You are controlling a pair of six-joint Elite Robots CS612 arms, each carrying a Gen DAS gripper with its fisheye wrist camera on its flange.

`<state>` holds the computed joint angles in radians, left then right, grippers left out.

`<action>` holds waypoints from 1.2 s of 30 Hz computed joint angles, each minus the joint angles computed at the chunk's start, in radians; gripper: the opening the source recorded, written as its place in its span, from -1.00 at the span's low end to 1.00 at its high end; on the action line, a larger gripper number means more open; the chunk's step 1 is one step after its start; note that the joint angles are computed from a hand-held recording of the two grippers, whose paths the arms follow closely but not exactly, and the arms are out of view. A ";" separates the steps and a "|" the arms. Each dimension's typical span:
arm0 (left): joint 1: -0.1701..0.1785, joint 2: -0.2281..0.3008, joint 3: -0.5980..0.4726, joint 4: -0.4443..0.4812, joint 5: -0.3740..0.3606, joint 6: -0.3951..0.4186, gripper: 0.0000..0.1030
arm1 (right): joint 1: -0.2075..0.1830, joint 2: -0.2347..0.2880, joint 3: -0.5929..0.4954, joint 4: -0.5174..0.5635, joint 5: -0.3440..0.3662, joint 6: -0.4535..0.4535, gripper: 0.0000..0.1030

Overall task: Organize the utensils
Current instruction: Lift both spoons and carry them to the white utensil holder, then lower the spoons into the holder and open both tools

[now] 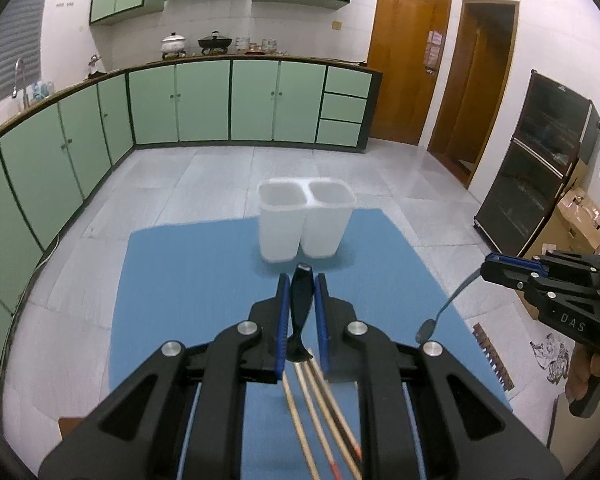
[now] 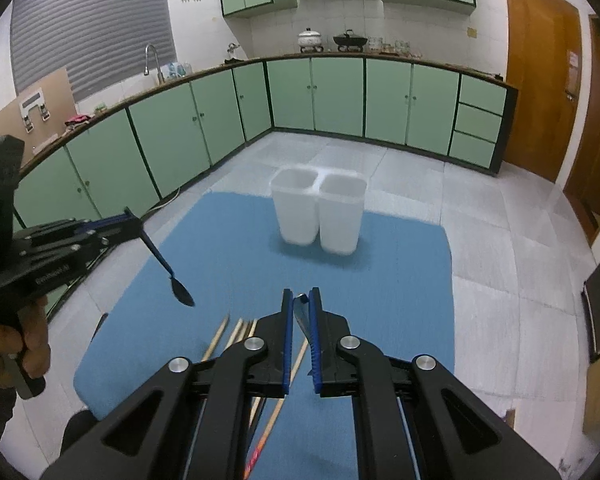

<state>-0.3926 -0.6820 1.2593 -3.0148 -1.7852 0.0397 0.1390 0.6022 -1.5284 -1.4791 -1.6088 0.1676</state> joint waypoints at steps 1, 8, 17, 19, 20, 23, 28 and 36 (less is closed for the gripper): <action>-0.002 0.009 -0.026 0.012 0.001 0.003 -0.78 | -0.004 -0.017 0.025 -0.014 0.003 -0.003 -0.85; -0.015 0.086 -0.218 0.038 0.033 0.005 -0.78 | -0.028 -0.131 0.205 -0.135 0.000 -0.016 -0.85; -0.028 0.292 -0.612 0.184 0.052 -0.031 -0.78 | -0.057 -0.231 0.471 -0.330 -0.014 -0.002 -0.85; -0.031 0.350 -0.713 0.237 0.060 -0.031 -0.78 | -0.063 -0.241 0.522 -0.358 -0.008 0.008 -0.85; -0.032 0.376 -0.755 0.265 0.064 -0.031 -0.78 | -0.066 -0.246 0.549 -0.364 -0.005 0.012 -0.85; -0.031 0.430 -0.834 0.331 0.065 -0.032 -0.78 | -0.074 -0.246 0.594 -0.361 0.008 0.019 -0.85; -0.026 0.463 -0.865 0.375 0.074 -0.024 -0.72 | -0.081 -0.228 0.594 -0.327 0.046 0.026 -0.85; -0.020 0.342 -0.639 0.239 0.089 -0.014 -0.27 | -0.079 -0.181 0.473 -0.297 0.018 0.048 -0.64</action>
